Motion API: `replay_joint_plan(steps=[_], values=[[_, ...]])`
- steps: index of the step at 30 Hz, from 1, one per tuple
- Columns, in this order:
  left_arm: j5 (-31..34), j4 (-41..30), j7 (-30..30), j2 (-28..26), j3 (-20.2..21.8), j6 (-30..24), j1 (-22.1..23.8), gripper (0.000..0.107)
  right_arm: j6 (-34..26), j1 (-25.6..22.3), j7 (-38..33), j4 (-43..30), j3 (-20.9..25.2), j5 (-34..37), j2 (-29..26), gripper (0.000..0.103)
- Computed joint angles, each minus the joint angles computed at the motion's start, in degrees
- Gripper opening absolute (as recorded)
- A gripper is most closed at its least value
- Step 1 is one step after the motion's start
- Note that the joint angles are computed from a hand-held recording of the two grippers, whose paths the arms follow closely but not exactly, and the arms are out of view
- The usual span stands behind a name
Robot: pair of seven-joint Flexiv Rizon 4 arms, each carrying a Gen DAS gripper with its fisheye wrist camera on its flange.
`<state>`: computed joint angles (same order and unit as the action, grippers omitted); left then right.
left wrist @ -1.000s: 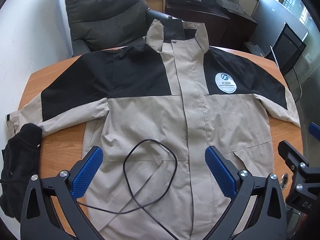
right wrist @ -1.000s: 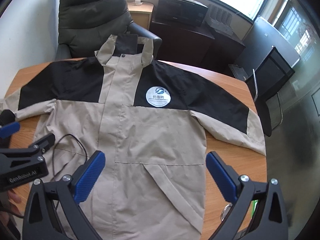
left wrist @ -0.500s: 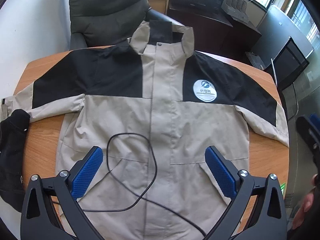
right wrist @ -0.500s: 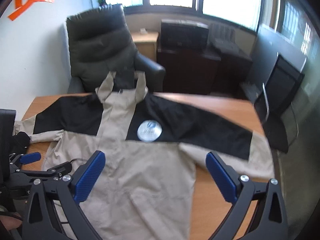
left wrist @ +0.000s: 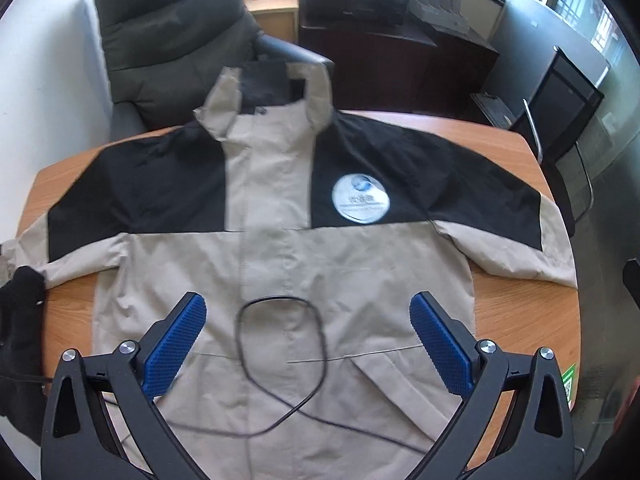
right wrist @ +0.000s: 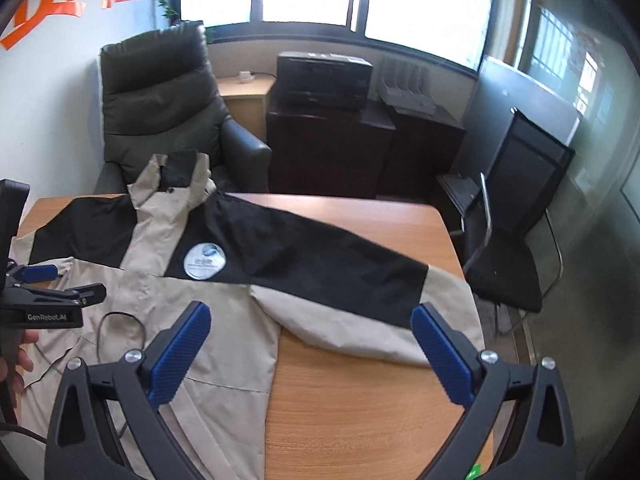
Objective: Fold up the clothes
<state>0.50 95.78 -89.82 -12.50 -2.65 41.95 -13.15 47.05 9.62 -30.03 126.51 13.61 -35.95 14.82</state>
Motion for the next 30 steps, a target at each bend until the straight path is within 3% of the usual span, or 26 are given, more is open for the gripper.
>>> replay_joint_plan(steps=[5, 9, 11, 13, 18, 22, 24, 30], values=[[0.98, -1.59, 0.74, 4.15, 1.83, -6.69, 2.52, 0.103, -4.24, 2.66, -1.58, -6.66, 0.87, 0.98, -3.25, 0.103], [2.28, -2.53, 1.07, 6.49, 2.12, -11.32, 4.04, 0.103, -10.09, 5.65, 0.69, -12.04, 1.76, 2.62, -5.77, 0.103], [2.87, -3.01, 1.36, 7.51, 2.22, -13.19, 4.78, 0.103, -10.17, 6.89, 2.11, -13.94, 1.33, 4.91, -7.24, 0.103], [3.50, -2.78, 1.91, 7.40, 1.92, -10.65, 5.07, 0.103, -6.61, 7.76, 1.72, -15.12, 0.61, 5.39, -9.20, 0.103], [1.84, -3.25, 2.57, 5.90, 1.25, -8.44, 5.38, 0.103, -8.00, 9.45, 7.89, -17.25, 0.30, -4.26, -12.04, 0.103], [0.49, -3.88, 4.85, 2.91, 0.36, -5.84, 4.67, 0.103, -3.00, 8.53, 8.98, -13.71, -0.85, 2.32, -10.83, 0.103], [-0.55, -4.06, 6.44, 0.78, -0.26, -3.44, 4.06, 0.103, -4.10, 7.36, 9.05, -10.58, -1.05, 1.45, -9.55, 0.103], [-4.40, -6.15, 12.47, -9.04, -2.91, 4.45, 1.11, 0.103, 8.61, -0.98, 5.28, 9.22, -3.86, 6.66, 1.57, 0.102]])
